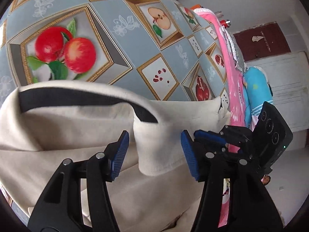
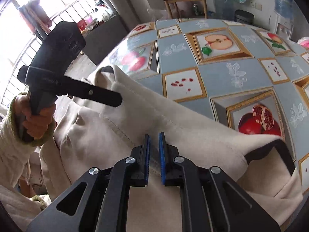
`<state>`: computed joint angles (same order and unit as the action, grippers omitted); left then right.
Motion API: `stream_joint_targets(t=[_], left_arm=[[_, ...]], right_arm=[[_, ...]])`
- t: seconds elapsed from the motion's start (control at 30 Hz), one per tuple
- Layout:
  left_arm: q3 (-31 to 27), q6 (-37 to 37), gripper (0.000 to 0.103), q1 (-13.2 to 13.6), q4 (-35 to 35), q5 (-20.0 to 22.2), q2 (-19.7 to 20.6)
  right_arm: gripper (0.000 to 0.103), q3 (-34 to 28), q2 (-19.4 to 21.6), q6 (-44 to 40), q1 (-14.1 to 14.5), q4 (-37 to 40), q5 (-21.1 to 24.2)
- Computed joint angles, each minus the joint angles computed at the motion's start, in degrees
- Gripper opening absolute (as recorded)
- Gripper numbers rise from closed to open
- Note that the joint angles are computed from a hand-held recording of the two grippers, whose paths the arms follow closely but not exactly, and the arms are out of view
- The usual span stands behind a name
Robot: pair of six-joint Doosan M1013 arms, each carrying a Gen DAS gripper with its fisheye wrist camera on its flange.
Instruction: Fold large clothes
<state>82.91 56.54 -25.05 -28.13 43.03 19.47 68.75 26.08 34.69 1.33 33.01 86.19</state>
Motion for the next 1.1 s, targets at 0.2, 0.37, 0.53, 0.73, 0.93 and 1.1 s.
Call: stream_joint_targets(t=[0.2, 0.37, 0.53, 0.73, 0.93, 1.1], left_arm=[[-3.05, -3.3, 0.052, -1.51, 7.05, 2.73, 1.57], [-6.04, -5.49, 0.04, -4.19, 19.49, 7.82, 2.24], [-9.34, -4.93, 0.023, -6.65, 31.02, 12.43, 3.72], [-10.8, -4.03, 0.021, -6.9, 33.47, 14.58, 4.52], [-9.75, -3.01, 0.021, -6.16, 29.71, 12.84, 3.92], [-8.66, -2.67, 0.022, -5.05, 24.15, 10.53, 3.19]], right_arm=[[0.01, 0.53, 0.28, 1.89, -0.93, 1.22, 1.96], [0.01, -0.8, 1.07, 3.99, -1.87, 2.7, 4.33], [0.01, -2.46, 1.65, 6.88, -3.03, 6.37, 5.83], [0.055, -3.3, 1.28, 14.5, -5.51, 8.2, 3.99], [0.058, -6.82, 5.12, 27.51, -8.24, 10.36, 10.09], [0.058, -8.85, 8.11, 34.03, -8.15, 11.62, 14.04]])
